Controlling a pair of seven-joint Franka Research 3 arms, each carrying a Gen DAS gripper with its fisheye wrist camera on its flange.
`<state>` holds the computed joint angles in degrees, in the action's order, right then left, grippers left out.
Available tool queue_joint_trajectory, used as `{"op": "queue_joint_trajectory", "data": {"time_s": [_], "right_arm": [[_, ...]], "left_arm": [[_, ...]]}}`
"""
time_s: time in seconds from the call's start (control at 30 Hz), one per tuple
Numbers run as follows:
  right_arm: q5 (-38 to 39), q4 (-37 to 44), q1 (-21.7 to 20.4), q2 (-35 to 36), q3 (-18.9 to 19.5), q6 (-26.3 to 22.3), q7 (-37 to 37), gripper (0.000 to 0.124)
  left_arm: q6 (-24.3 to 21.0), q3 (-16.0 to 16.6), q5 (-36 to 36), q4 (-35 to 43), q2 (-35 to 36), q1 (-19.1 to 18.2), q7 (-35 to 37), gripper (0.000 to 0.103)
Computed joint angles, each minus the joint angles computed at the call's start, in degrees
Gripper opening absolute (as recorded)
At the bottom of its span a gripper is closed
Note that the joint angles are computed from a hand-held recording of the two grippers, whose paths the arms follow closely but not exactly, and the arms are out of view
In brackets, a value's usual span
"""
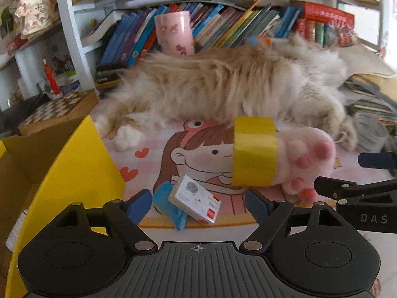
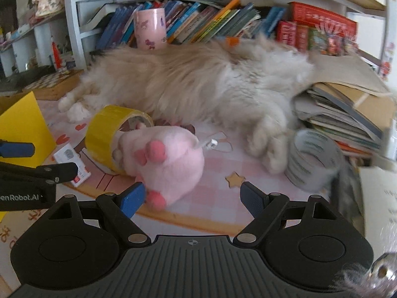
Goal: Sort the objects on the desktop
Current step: 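Close the left tool on the white-red box while the right tool grasps the pink plush, then lift the white-red box and pink plush and carry them toward the yellow box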
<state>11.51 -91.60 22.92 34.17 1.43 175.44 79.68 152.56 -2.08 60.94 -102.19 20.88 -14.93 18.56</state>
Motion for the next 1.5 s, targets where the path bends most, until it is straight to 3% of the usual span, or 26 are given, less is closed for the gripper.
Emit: {"op": "queue_joint_trajectory", "data": {"time_s": [0.23,0.5,0.57,0.63,0.67,0.83,1.0,1.13,1.5], "right_arm": [[1.63,10.45,-5.76,6.94,7.96,-4.15,-10.25,0.082],[5.18,19.21,-5.58,12.01,8.84,-9.7,-15.73,0.082],[5.82,20.43,-5.12,12.7,8.28,-10.56,-15.56,0.081],[6.73,20.44,-5.38,12.76,8.65,-10.57,-16.15,0.077],[7.08,20.21,-5.46,12.64,8.77,-10.46,-16.48,0.071],[8.72,18.76,-5.98,11.53,9.15,-10.64,-17.7,0.063],[9.96,14.1,-5.32,8.1,7.68,-9.09,-15.01,0.059],[12.37,7.16,-7.2,3.59,9.52,-6.06,-15.2,0.059],[13.5,-4.88,-7.61,-4.13,9.92,-0.09,-14.26,0.059]], "left_arm": [[-3.15,0.4,-2.85,4.3,3.92,-0.23,2.67,0.077],[-3.9,1.11,-5.6,6.23,5.88,-0.71,5.75,0.061],[-3.64,1.56,-4.77,6.2,5.86,-1.19,5.35,0.053],[-3.78,1.99,-3.34,6.22,5.78,-1.77,5.17,0.039],[-3.57,1.99,-2.9,6.13,5.67,-1.81,5.3,0.036],[0.6,0.98,-3.78,4.64,4.23,-0.43,5.89,0.013],[3.31,1.08,-2.57,1.44,1.58,-1.11,5.18,0.013],[4.74,0.77,-1.22,-1.34,-0.76,-1.04,3.1,0.013],[7.0,-0.85,3.69,-8.22,-6.89,0.05,-4.6,0.013]]}}
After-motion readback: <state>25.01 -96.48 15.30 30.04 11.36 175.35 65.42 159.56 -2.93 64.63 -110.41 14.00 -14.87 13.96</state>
